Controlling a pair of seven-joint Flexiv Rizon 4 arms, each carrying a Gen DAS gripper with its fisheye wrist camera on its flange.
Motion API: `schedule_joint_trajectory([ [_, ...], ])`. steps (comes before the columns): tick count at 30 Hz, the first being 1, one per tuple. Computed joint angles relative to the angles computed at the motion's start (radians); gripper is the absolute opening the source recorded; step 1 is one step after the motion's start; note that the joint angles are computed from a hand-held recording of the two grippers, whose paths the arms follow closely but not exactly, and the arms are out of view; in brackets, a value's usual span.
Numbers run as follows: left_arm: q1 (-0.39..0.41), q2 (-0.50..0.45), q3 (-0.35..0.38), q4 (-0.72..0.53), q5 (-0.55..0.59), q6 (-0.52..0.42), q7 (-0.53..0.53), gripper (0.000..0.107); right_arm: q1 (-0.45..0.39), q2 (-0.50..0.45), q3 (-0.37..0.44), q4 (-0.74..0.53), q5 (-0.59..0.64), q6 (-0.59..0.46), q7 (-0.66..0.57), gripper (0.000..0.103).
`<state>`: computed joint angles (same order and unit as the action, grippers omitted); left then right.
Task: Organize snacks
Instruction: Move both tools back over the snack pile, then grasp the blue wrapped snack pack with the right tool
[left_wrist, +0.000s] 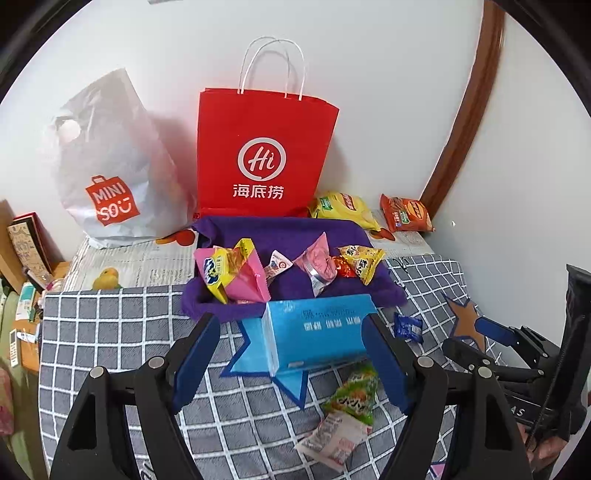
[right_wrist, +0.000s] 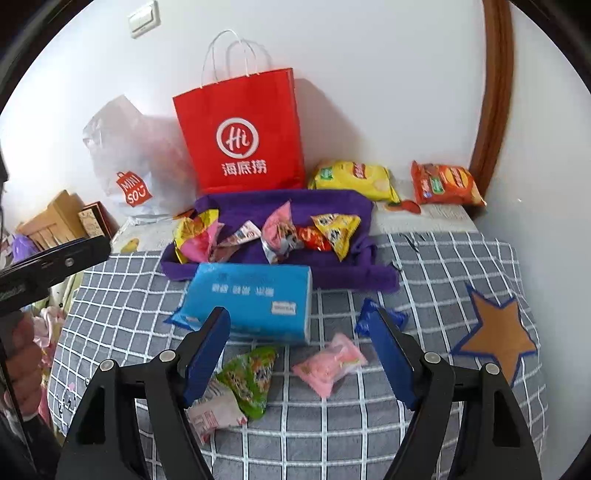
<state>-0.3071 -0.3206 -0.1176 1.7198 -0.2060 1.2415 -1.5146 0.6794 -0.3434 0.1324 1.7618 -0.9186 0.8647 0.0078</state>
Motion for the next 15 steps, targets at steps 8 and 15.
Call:
schedule_joint_trajectory([
  [8,-0.011,0.036,0.018,0.073,0.028,0.039,-0.045,0.077,-0.018,0.037,0.015,0.083,0.001,0.067,0.032,0.077],
  [15,-0.011,0.015,0.032,0.070,0.060,0.011,-0.078,0.077,-0.060,0.065,0.001,0.168,-0.076,0.142,0.140,0.077],
])
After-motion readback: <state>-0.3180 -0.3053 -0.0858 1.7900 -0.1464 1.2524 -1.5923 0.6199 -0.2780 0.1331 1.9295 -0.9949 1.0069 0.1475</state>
